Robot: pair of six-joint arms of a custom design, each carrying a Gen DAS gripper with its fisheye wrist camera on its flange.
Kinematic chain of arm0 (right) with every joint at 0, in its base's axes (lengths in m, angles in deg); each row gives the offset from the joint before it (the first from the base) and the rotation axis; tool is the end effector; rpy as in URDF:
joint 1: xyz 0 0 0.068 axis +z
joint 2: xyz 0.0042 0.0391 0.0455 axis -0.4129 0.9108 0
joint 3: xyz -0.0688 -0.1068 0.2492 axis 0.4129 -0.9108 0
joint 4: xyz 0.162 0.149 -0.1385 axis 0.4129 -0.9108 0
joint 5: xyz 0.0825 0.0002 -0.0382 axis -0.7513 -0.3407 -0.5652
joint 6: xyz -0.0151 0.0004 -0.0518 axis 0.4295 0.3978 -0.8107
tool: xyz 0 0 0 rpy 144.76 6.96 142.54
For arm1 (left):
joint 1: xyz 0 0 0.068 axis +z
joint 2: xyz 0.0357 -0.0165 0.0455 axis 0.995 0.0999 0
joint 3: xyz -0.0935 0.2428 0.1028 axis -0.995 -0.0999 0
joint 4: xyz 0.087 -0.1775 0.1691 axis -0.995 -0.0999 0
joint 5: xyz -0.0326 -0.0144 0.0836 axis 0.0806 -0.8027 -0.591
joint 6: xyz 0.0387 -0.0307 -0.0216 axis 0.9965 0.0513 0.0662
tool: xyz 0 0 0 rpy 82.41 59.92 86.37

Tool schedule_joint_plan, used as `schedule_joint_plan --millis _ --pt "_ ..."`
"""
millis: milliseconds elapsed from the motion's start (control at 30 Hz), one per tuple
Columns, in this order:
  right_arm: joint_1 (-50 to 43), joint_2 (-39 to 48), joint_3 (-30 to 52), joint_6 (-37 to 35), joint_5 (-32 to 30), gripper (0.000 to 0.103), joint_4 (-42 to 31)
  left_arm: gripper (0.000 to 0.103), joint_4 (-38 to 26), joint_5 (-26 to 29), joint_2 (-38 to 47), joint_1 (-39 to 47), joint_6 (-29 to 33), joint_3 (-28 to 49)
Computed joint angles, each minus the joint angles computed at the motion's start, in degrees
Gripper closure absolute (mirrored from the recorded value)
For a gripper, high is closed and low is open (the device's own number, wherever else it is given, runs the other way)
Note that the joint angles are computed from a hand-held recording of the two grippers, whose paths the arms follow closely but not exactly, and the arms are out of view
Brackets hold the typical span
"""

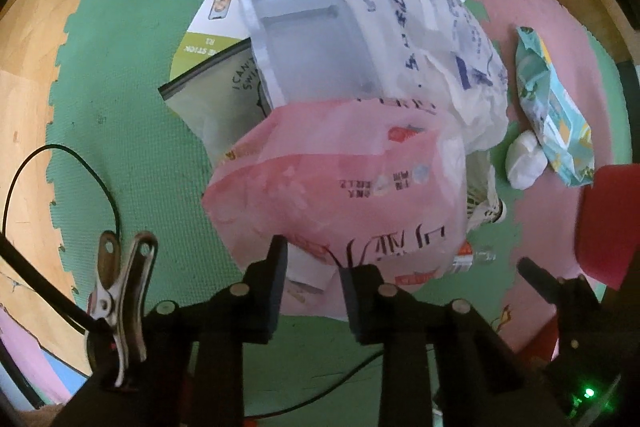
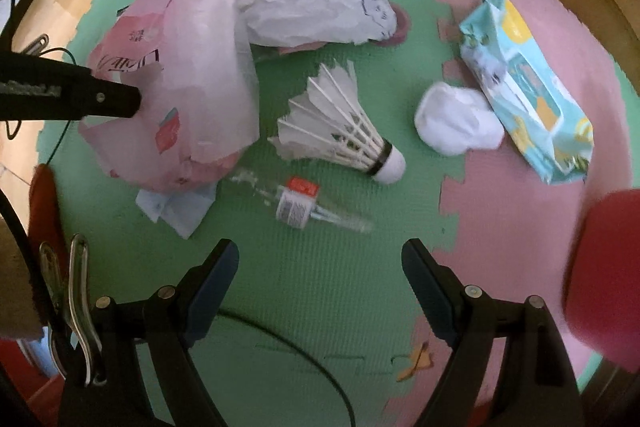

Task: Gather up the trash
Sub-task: 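Lower the right tool to the clear bottle and close on it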

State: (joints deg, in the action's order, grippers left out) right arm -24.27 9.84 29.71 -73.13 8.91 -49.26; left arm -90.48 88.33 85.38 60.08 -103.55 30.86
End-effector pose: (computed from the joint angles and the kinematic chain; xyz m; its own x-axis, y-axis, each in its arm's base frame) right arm 0.2106 0.0015 0.2088 -0.9796 -0.1788 -0.0916 -0.1808 0.9834 0.0144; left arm 0.3141 -0.1431 0.2097 -0.9966 0.0731 0.0382 0.0715 0.9965 -0.0424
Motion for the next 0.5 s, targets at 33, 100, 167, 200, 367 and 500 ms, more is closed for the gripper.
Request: schedule_joint_plan --millis 33,100,167,200,367,500 --pt "0.88 0.21 -0.61 0.67 0.22 0.019 1.08 0.076 -0.66 -0.03 -0.29 -0.52 -0.52 0.4" --pt "1.83 1.08 -1.93 0.94 0.87 0.022 3.13 0.075 -0.69 0.3 -0.05 0.66 0.7 0.72" --pt "2.71 1.67 -3.21 2.08 1.34 0.033 4.59 0.072 -1.32 0.88 -0.04 0.69 0.2 1.51" --pt "2.69 2.09 -3.65 2.57 1.39 0.045 4.96 0.063 -1.52 1.35 -0.22 0.7 -0.14 1.71" --pt "1.23 2.78 -5.8 4.72 2.16 0.067 6.12 0.037 0.41 5.1 -1.42 0.55 -2.3 1.01" --pt "-1.73 0.84 -8.03 5.5 0.84 0.079 5.93 0.033 0.84 5.31 -0.46 -0.9 -3.63 2.14"
